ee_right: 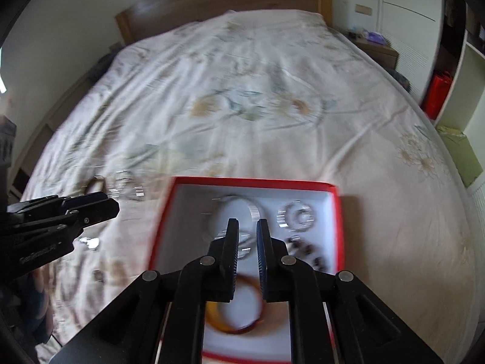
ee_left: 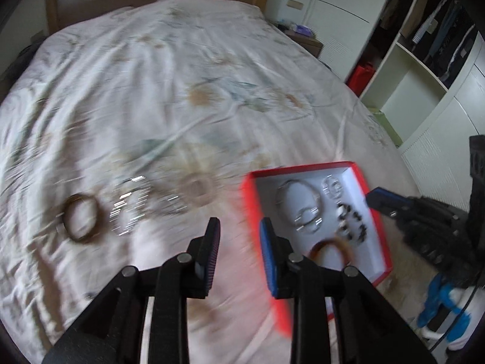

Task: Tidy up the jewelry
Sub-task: 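Move both tools back toward the silver watch and ring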

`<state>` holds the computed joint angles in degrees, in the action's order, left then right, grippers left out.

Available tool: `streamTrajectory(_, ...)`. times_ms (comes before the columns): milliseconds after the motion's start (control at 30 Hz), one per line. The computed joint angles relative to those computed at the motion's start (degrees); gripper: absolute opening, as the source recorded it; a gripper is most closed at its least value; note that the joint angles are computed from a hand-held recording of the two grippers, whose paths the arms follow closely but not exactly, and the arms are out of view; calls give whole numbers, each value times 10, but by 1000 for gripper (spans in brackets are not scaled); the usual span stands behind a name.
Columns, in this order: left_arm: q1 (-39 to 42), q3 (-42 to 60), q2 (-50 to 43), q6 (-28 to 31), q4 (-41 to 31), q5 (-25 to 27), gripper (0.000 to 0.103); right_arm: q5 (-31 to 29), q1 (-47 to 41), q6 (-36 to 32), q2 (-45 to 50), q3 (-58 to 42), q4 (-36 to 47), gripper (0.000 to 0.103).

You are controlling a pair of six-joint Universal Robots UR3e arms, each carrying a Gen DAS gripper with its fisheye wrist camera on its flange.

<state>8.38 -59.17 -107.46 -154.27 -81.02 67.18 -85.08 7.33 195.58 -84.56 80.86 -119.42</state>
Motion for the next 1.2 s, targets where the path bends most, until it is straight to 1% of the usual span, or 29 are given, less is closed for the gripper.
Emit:
streamTrajectory(100,67,-52,55,50,-13,-3,25,5,38,13,15,-48,19,13)
streamTrajectory(167,114,-74,84,79,-31,-3,25,6,60,22,30,-73,25,15)
streamTrajectory(233,157,-91,106,106,-47,-2,25,8,82,28,50,-109,37,19)
streamTrajectory(433,254,-141,147,167,-68,-4,26,23,133,30,106,-186,58,19)
streamTrajectory(533,278,-148,144,175,-75,-5,27,30,154,36,128,-205,62,19)
streamTrajectory(667,296,-164,141,174,-64,-6,27,42,174,41,148,-216,64,19)
streamTrajectory(767,300,-169,138,175,-62,-8,28,51,188,42,166,-227,65,19)
streamTrajectory(867,305,-182,135,178,-53,-9,32,60,199,39,185,-239,67,19)
streamTrajectory(1000,306,-188,122,170,-46,-11,33,73,207,35,203,-242,62,19)
streamTrajectory(1200,297,-209,107,159,-17,-7,33,91,211,34,224,-237,45,20)
